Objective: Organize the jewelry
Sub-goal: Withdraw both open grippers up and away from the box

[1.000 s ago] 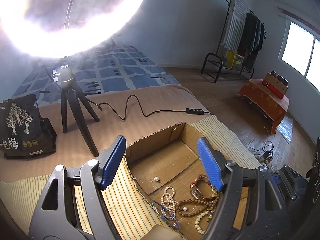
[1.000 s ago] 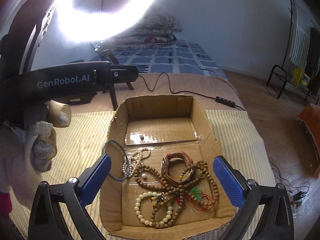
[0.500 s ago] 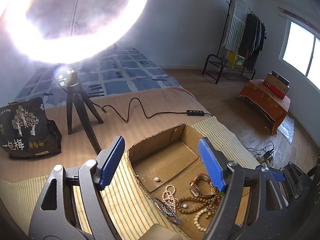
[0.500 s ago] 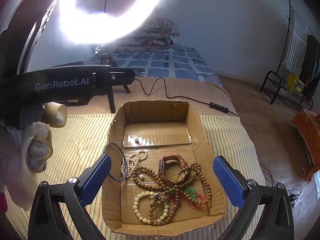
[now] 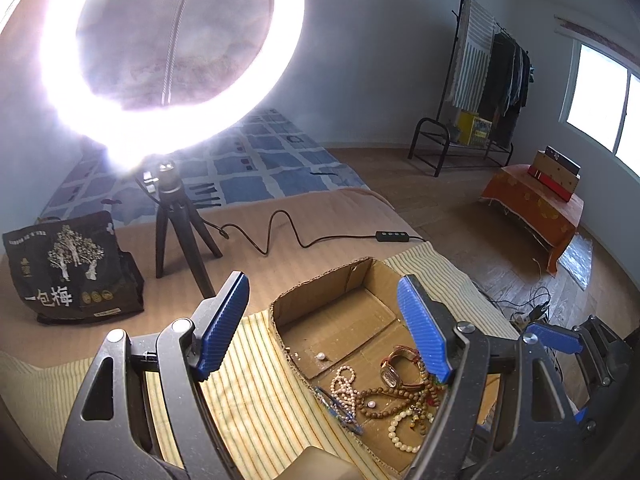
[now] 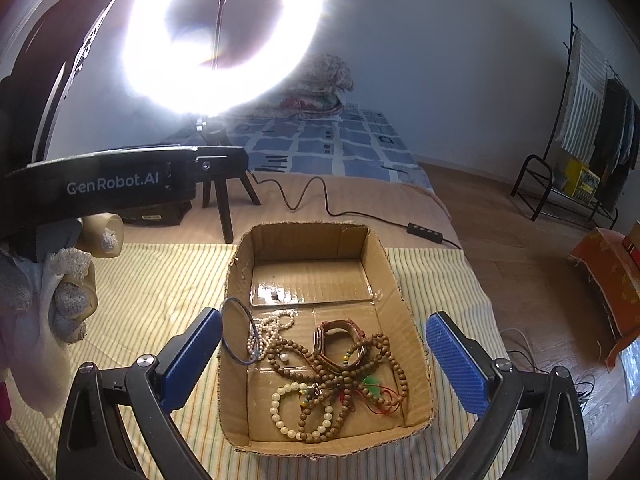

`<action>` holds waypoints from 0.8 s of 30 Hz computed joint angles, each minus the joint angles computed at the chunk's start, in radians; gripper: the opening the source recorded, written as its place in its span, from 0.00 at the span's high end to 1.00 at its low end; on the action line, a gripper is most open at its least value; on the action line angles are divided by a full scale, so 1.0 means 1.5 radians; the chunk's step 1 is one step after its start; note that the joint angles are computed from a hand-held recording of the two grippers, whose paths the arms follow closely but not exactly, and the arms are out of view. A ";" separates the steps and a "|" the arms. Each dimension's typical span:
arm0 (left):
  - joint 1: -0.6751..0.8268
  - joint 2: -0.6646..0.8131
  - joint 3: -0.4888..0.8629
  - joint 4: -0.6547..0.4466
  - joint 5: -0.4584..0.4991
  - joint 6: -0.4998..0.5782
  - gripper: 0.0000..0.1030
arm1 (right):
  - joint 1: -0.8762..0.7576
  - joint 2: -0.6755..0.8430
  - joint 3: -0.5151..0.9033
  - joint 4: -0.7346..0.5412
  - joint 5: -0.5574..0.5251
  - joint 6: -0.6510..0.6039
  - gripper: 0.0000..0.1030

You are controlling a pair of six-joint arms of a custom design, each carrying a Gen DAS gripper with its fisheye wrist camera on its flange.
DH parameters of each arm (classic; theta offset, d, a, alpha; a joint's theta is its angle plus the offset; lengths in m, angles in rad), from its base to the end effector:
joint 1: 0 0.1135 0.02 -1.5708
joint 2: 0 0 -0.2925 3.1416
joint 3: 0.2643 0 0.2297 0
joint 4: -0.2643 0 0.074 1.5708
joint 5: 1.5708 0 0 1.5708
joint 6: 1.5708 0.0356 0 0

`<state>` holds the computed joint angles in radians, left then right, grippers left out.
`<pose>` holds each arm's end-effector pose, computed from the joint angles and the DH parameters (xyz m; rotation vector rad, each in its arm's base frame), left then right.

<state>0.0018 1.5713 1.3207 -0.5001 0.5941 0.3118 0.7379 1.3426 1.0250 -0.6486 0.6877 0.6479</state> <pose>0.3255 -0.0193 0.3385 0.6288 2.1280 -0.5158 0.1934 0.1453 0.3027 0.1499 2.2605 -0.1718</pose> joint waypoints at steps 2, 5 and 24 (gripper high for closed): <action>0.011 -0.007 0.006 -0.011 0.007 0.005 0.23 | 0.009 -0.003 0.008 -0.011 0.007 0.008 0.00; 0.030 -0.014 0.018 -0.034 0.020 0.018 0.23 | 0.029 -0.004 0.026 -0.041 0.026 0.028 0.00; 0.210 -0.085 0.043 -0.175 0.132 0.166 0.13 | 0.161 0.012 0.148 -0.272 0.169 0.214 0.00</action>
